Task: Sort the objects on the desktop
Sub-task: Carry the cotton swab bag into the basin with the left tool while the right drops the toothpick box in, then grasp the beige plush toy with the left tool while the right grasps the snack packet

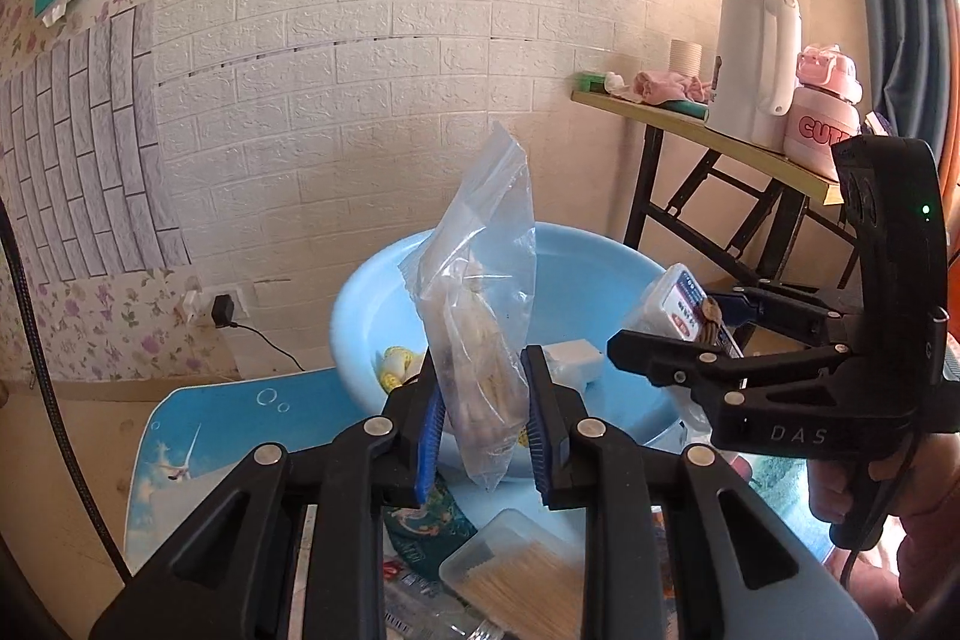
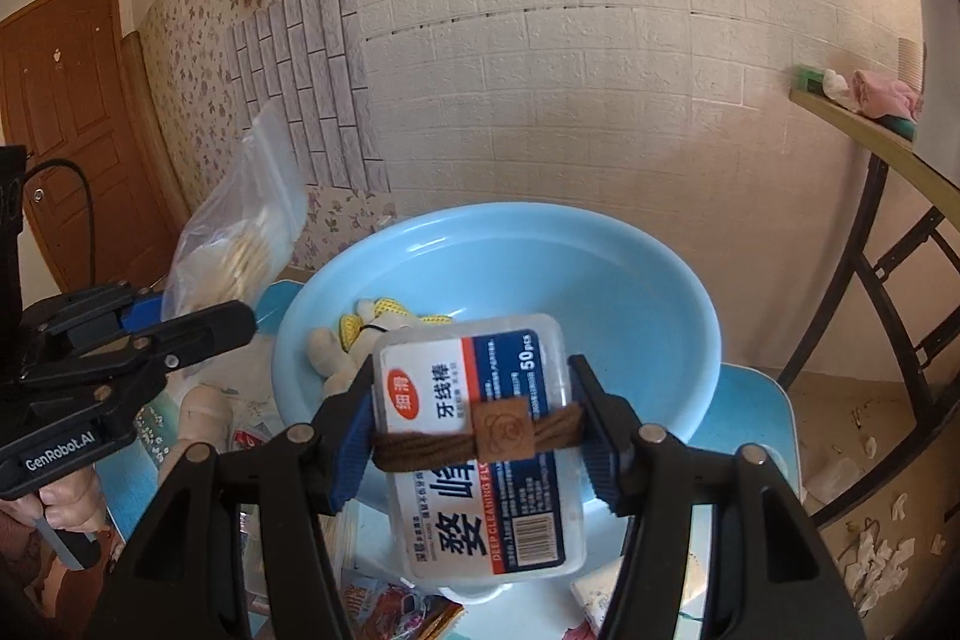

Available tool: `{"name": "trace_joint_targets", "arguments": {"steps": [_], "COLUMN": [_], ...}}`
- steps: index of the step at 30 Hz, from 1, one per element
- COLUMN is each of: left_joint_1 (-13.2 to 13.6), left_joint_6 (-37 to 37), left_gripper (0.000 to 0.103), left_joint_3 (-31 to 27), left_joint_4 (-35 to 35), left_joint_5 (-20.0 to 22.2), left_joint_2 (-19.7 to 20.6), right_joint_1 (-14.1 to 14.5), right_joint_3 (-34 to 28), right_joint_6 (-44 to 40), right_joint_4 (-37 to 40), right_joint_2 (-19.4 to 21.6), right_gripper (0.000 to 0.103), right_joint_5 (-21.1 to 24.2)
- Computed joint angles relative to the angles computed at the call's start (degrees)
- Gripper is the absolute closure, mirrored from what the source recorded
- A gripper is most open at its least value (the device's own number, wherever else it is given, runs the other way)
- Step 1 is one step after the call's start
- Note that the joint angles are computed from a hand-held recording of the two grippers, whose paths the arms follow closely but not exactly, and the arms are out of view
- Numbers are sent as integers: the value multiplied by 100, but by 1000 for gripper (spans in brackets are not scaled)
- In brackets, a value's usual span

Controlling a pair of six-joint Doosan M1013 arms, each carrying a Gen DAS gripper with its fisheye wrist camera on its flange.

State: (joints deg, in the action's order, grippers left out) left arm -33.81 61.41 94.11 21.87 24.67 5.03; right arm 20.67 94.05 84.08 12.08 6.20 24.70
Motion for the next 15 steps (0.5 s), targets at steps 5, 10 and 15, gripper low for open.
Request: {"name": "trace_joint_targets", "arguments": {"steps": [5,10,15], "left_joint_1": [-44,-112,-129], "left_joint_6": [36,-306,-644], "left_gripper": [63,48,41], "left_joint_3": [-95,-122,24], "left_joint_4": [-27,385,560], "left_joint_5": [-7,92,205], "left_joint_2": [94,93,-37], "right_joint_1": [-33,-89,-117], "right_joint_3": [47,164,335], "right_joint_6": [79,11,-100], "right_joint_4": [85,312,513], "right_joint_2": [-12,-110,-257], "right_gripper": [32,23,23], "right_joint_5": [-63,-208,-256]}}
